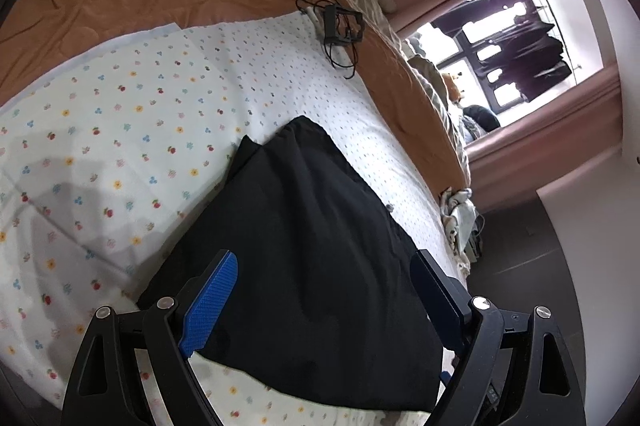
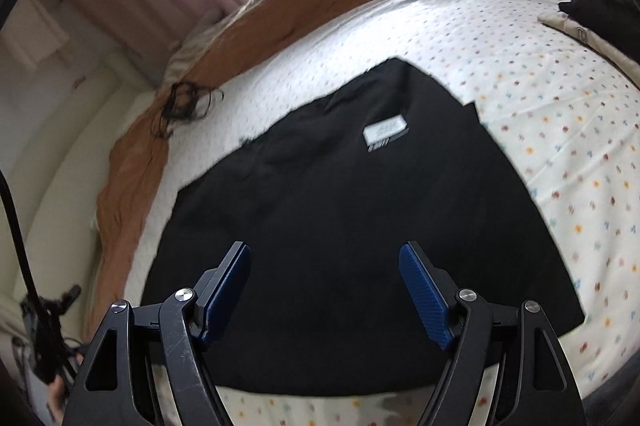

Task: Fold large clothes
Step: 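Grasp the folded shirt's edge with both grippers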

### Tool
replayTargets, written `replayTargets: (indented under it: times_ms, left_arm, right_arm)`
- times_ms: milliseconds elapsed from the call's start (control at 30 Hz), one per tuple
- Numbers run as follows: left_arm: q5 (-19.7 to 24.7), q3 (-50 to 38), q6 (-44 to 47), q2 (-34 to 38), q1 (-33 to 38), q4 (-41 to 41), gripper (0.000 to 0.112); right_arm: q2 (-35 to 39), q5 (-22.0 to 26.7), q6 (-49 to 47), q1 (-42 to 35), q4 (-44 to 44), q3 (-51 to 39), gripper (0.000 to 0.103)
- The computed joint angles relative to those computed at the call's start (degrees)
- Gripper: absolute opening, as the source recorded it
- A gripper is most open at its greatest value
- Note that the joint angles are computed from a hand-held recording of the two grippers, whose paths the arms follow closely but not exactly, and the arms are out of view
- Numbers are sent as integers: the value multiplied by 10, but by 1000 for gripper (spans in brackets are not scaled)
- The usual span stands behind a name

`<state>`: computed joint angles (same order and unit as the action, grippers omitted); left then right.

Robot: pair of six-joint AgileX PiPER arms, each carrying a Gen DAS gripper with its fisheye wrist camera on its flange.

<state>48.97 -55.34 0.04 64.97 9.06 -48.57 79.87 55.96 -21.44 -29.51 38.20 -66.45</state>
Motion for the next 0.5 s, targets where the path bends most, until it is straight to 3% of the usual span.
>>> replayTargets:
  times_ms: [233, 400, 500]
  left_arm:
    - [47, 30, 34, -10, 40, 22, 88]
    - [37, 63, 48, -18, 61, 56, 87]
    - [38, 75, 66, 0, 73, 59, 76]
  right_arm:
    - [-21, -12, 42, 81, -76, 27, 77]
    - [-26, -15, 44, 122, -87, 46, 77]
    - [-29, -18, 50, 144, -101, 53, 77]
